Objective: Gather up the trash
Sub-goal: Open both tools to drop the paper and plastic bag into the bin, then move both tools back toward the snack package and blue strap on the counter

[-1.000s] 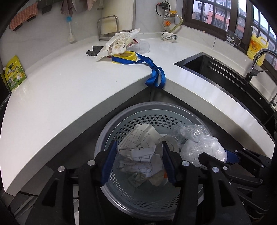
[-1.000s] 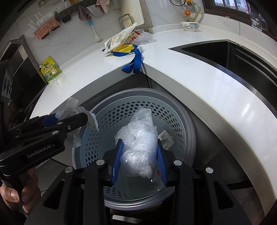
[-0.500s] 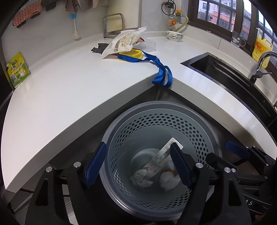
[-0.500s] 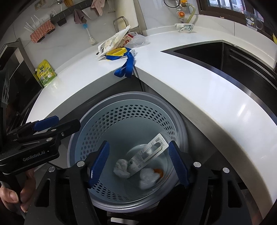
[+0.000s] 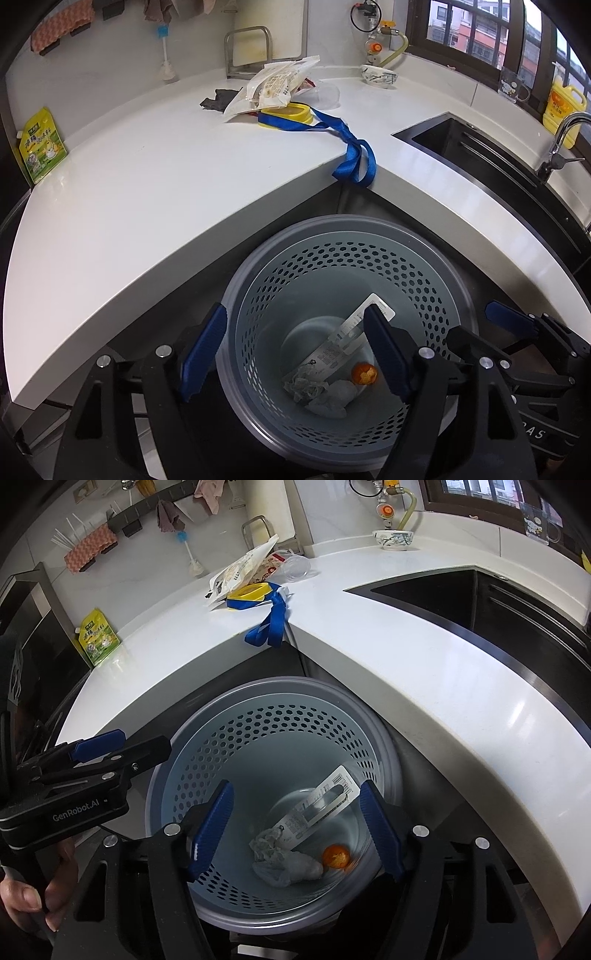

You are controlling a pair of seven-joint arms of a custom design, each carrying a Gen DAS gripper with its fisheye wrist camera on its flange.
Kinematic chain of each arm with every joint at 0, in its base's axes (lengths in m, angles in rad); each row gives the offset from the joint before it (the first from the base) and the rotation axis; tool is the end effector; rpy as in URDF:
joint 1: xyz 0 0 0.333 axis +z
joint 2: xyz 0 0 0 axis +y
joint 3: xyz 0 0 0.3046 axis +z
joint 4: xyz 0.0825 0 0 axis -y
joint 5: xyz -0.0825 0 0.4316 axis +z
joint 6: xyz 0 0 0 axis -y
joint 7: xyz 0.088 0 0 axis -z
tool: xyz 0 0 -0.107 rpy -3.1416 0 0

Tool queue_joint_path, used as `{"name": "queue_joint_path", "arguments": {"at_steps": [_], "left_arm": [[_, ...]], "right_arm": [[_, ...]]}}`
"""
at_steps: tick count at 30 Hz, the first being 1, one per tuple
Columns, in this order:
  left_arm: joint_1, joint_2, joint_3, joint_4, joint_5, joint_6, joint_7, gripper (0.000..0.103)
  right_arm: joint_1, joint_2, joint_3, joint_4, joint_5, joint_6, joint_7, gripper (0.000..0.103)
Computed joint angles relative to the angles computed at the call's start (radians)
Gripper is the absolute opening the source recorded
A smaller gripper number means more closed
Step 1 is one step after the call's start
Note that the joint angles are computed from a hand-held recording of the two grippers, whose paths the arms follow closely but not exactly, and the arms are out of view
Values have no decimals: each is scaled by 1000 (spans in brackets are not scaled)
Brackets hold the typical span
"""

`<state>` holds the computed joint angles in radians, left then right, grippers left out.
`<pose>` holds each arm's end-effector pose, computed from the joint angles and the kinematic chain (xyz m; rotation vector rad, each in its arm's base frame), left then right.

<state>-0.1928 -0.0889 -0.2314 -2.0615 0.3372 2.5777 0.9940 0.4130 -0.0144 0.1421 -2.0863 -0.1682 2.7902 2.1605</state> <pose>0.5595 -0.2623 0.5104 -1.7785 1.9331 -0.6689 0.5335 0.3402 0.4805 -1.8152 1.6382 -0.3360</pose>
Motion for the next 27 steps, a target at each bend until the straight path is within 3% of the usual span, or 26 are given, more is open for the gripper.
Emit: {"name": "queue_joint_path", "arguments": {"at_steps": [15,27], "left_arm": [[9,-14,6,-10,-16,7,6,75],[30,-15,17,17,-27,26,20,78]], "right_arm": [[1,0,1,7,-5,5,9,68],[0,39,-7,111,-56,4,5,68]]}}
